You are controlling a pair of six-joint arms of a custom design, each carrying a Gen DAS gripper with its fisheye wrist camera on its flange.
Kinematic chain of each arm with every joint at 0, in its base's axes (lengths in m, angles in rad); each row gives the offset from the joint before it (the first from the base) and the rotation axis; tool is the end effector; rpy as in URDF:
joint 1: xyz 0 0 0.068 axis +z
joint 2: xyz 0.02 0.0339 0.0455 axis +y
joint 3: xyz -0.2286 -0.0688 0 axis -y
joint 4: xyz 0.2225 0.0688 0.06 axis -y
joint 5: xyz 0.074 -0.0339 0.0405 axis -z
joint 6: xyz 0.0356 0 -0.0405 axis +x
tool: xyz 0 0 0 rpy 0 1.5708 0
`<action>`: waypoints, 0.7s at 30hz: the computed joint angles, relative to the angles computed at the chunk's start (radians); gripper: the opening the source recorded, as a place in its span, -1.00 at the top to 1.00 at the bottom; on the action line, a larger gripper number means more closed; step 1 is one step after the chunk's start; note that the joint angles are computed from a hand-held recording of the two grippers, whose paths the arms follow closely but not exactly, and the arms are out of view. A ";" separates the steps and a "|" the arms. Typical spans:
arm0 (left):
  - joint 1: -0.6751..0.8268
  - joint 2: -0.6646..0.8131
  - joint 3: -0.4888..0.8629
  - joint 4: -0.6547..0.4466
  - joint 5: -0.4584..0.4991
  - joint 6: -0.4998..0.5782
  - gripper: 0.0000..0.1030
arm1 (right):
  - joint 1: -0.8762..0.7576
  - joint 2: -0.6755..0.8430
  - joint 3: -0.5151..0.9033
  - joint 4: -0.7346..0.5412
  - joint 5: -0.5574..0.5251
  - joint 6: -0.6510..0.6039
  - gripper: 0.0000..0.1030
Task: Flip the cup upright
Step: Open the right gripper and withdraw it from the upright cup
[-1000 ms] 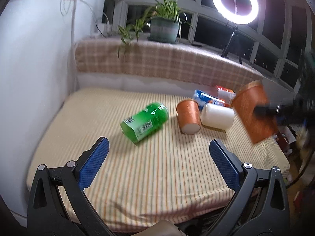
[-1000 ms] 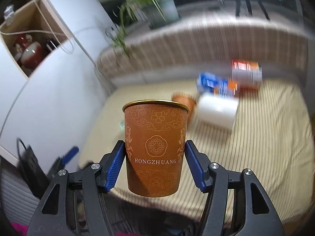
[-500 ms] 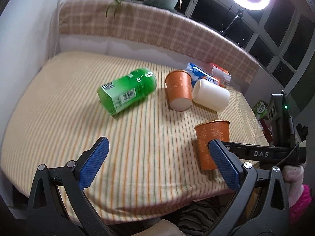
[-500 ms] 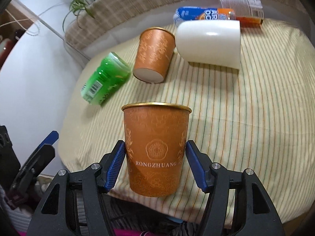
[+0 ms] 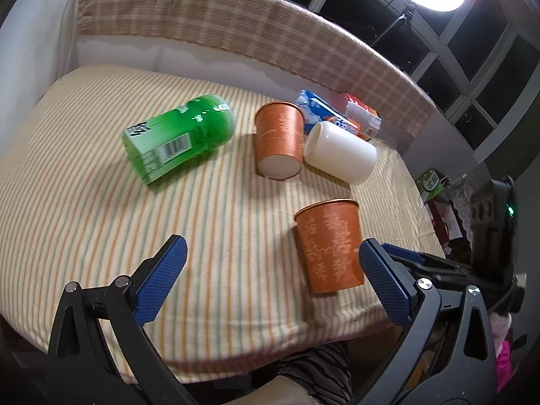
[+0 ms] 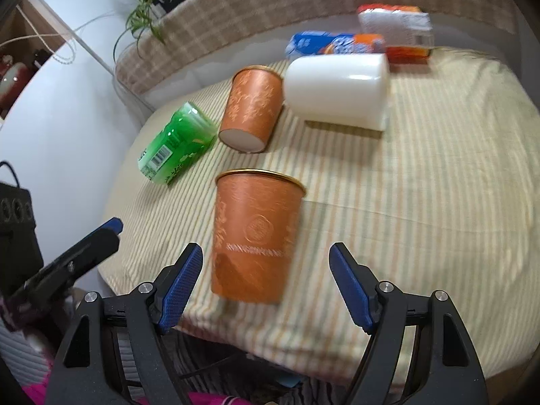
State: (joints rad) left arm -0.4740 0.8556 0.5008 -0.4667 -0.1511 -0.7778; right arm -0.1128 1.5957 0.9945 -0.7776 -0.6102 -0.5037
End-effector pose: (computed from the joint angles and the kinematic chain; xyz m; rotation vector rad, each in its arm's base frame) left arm 0.1572 -0.0746 0.1851 -0.4372 2.3803 -0.4089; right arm 0.2634 -0.0093 0.1644 -0.6016 2.6191 0.7276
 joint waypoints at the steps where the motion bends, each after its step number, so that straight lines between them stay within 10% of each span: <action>1: -0.003 0.017 0.007 0.009 0.001 -0.001 -1.00 | -0.024 -0.023 -0.012 -0.003 0.001 -0.018 -0.50; 21: 0.054 0.436 0.139 0.258 0.263 -0.021 -1.00 | -0.484 -0.362 -0.232 0.094 -0.047 -0.254 -0.50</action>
State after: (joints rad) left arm -0.4199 1.2917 0.6400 -0.2088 0.1123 -0.7985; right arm -0.5972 1.2333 0.7627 -0.6833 -0.6573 -0.7575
